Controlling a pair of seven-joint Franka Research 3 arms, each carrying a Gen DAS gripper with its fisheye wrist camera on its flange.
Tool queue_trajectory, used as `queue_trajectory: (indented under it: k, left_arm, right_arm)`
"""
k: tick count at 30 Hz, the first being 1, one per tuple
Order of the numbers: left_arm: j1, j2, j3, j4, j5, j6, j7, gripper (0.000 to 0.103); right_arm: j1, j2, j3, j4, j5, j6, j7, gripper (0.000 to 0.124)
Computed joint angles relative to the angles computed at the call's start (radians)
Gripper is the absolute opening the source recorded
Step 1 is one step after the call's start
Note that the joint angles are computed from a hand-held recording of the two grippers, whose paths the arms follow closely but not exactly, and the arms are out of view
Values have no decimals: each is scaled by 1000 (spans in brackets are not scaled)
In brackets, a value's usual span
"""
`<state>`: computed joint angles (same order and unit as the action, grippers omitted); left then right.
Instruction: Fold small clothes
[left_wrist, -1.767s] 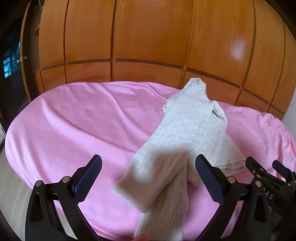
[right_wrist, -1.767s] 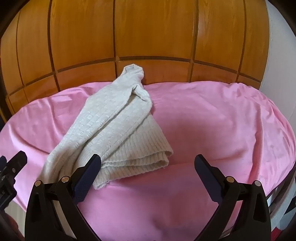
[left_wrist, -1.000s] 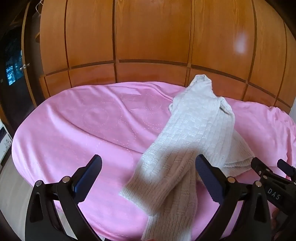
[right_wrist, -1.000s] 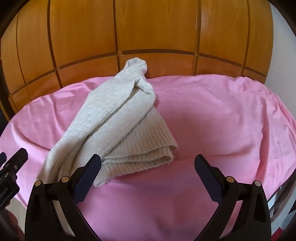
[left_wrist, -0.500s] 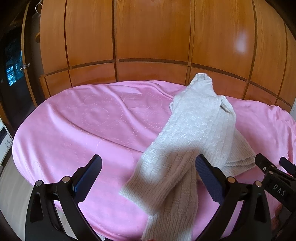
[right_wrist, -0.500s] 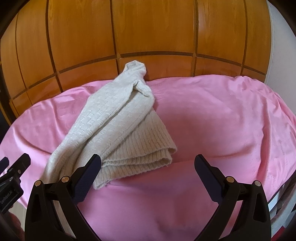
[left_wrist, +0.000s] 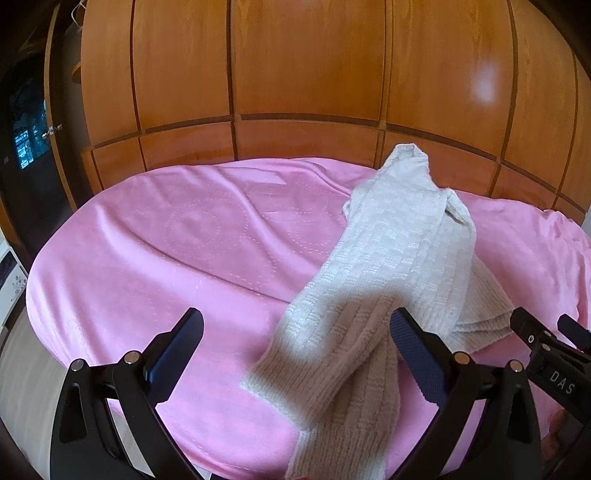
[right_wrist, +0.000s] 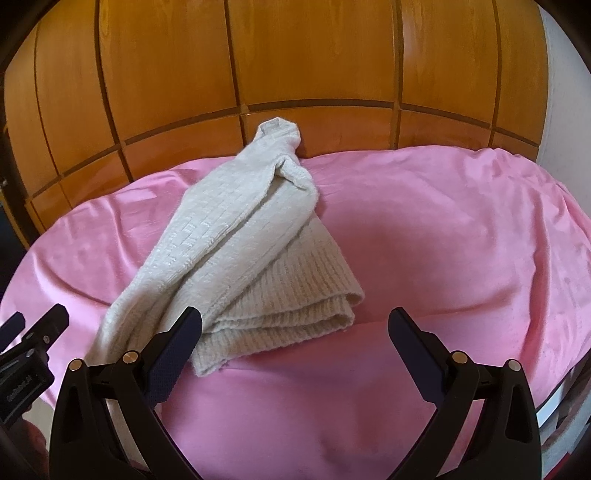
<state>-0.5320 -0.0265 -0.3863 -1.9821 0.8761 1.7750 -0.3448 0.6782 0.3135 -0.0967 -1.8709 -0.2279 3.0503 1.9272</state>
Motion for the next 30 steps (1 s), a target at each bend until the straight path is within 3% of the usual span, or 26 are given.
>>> queue_trajectory:
  k: [15,30]
  left_arm:
    - [15,-8,10,-20,-25,33,2,101]
    - [27,-7,11,-27,-40,51,3,101]
  right_arm:
    - [-54,16,75,15,89,-11,-116,99]
    - [-61,29,90,30,148,-29,-176,99]
